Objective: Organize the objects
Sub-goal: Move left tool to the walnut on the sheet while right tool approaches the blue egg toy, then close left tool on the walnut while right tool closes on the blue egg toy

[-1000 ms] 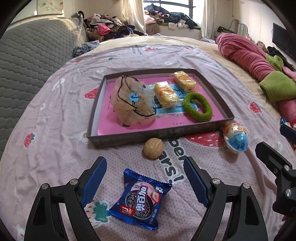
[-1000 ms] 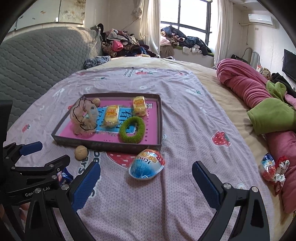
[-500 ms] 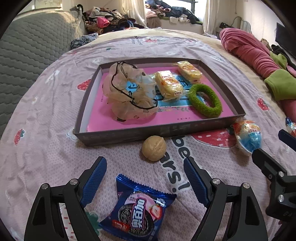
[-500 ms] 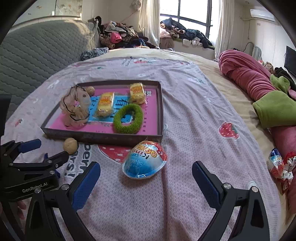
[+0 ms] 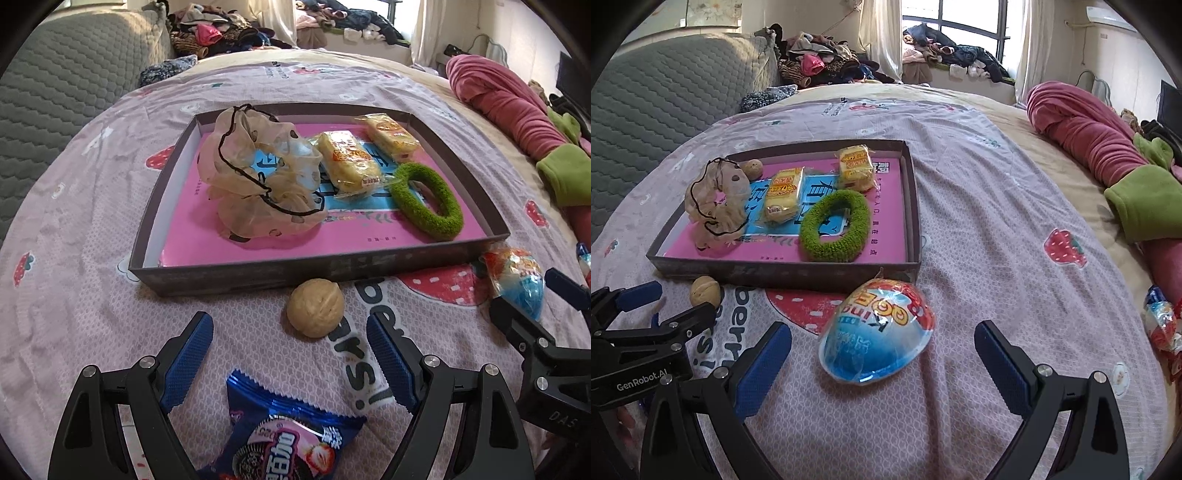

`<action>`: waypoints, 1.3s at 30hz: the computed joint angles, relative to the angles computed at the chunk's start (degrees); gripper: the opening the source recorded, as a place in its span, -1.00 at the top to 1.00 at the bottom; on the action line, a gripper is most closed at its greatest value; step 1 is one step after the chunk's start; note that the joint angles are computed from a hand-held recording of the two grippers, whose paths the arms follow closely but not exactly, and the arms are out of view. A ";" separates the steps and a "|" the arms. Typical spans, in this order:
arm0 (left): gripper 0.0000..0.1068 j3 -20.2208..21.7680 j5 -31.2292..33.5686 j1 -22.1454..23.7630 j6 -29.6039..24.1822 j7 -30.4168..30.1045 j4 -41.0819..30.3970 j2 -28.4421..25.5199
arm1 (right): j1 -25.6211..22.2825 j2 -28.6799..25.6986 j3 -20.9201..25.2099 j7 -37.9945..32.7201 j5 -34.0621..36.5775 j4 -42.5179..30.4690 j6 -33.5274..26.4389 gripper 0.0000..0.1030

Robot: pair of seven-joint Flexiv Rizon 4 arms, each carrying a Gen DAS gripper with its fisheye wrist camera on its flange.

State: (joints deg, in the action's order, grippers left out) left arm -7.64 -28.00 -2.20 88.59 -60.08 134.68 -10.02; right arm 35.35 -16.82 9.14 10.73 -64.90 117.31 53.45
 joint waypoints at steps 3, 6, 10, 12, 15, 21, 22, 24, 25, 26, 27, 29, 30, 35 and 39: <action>-0.61 -1.91 -2.55 1.13 0.09 1.58 -0.03 -0.35 | -0.12 -0.52 -0.41 0.64 -0.73 -0.27 0.63 -0.92; -0.61 -2.07 -3.01 1.03 0.39 1.82 -0.29 -0.88 | -0.25 -1.08 -0.59 0.51 -0.79 -0.61 1.16 -0.84; -0.61 -1.77 -2.45 0.80 -0.21 1.41 -0.98 -1.67 | -0.26 -1.80 -0.87 0.03 -0.36 -0.95 1.96 -0.72; -0.61 -2.87 -3.44 1.47 0.03 2.31 -0.87 -1.92 | -0.17 -2.03 -1.13 0.49 -0.74 -1.00 2.36 -0.66; -0.59 -3.79 -4.28 2.02 -0.03 3.06 -0.85 -2.13 | -0.17 -2.33 -1.45 0.96 -1.13 -1.08 2.92 -0.49; -0.07 -6.02 -8.77 2.72 -0.44 6.67 -0.54 -2.03 | 0.04 -3.03 -1.61 -0.13 -0.51 -1.69 3.10 -0.16; -0.06 -6.15 -9.30 2.64 -0.37 7.10 -0.58 -2.10 | 0.15 -3.04 -1.73 -0.10 -0.77 -1.73 3.09 -0.14; 0.07 -6.96 -10.89 2.80 -0.30 8.36 -0.51 -2.19 | 0.10 -3.13 -1.86 -0.22 -0.90 -1.80 3.34 -0.12; 0.12 -7.29 -11.69 2.82 -0.32 9.00 -0.49 -2.21 | 0.13 -3.09 -1.91 -0.20 -1.02 -1.80 3.35 -0.11; 0.24 -7.58 -12.55 2.83 -0.44 9.61 -0.53 -2.24 | 0.12 -3.05 -2.02 0.06 -1.38 -1.76 3.55 -0.10; 0.33 -9.33 -15.41 3.63 0.02 11.64 -0.22 -2.14 | 0.08 -3.01 -2.16 0.56 -1.87 -1.65 3.84 -0.09; 0.34 -8.88 -16.55 2.94 -0.31 12.62 -0.42 -2.27 | -0.17 -2.93 -2.31 1.30 -2.56 -1.40 4.49 -0.08; 0.34 -9.80 -18.61 3.21 0.14 14.23 -0.21 -2.22 | -0.33 -2.85 -2.40 1.80 -3.03 -1.24 4.92 -0.07; 0.35 -11.75 -28.14 2.65 0.64 21.50 0.27 -1.67 | -1.10 -2.33 -2.85 5.00 -7.26 -0.48 7.44 -0.05; 0.35 -10.40 -31.52 0.01 2.06 24.38 0.43 -1.40 | -1.96 -1.61 -2.66 7.63 -10.45 0.11 8.68 -0.05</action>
